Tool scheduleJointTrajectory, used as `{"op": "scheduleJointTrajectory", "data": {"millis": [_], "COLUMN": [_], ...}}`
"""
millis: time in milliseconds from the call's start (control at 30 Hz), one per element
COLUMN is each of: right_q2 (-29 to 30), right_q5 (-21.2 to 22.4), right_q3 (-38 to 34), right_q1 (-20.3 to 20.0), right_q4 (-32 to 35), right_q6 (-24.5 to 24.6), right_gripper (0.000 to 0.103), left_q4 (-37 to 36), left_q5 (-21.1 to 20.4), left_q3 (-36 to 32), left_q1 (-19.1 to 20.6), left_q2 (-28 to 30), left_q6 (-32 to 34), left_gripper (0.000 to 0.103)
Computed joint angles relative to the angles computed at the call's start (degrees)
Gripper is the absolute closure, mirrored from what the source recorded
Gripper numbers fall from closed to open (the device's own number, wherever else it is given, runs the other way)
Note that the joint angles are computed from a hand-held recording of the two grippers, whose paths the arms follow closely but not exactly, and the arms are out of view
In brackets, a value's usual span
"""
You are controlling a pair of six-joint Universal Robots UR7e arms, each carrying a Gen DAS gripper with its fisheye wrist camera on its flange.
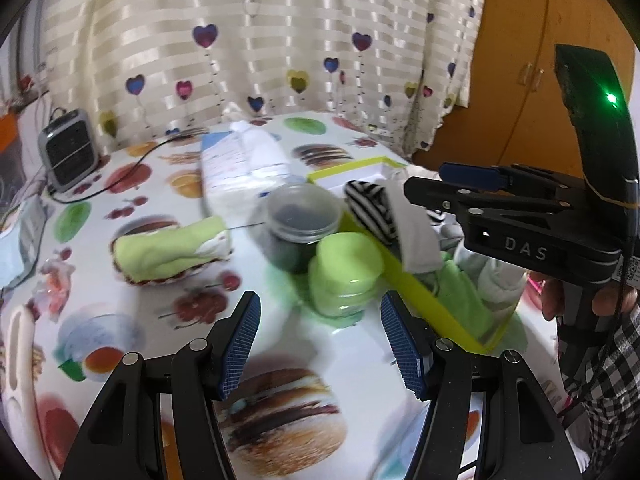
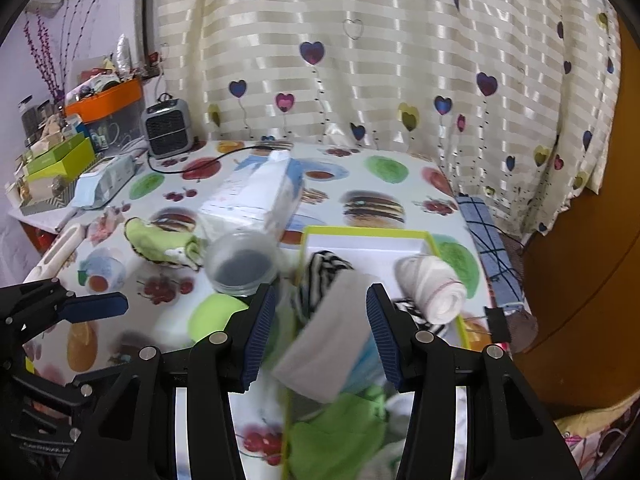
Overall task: Organize soft objects
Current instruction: 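Withdraw both tools from the tray back over the table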
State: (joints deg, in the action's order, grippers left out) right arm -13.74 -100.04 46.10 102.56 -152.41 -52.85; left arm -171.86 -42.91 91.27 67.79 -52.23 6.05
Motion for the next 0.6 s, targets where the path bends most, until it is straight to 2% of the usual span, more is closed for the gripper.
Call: {"op": "scheduleJointTrajectory", "data": {"millis": [600], "right_q2": [3.6], "right_q5": [3.1], "right_q3": [-1.0], "right_q1": [2.7], "right_q4": [4.2], "right_q6": [-2.6], "right_gripper": [0.054], "left_q4": [-4.3], "left_q5": [5.8], "left_q3": [5.3], "left_q1": [3.8], "left_q2": [-7.1], "left_q6": [-1.2], "left_gripper": [0.041]}}
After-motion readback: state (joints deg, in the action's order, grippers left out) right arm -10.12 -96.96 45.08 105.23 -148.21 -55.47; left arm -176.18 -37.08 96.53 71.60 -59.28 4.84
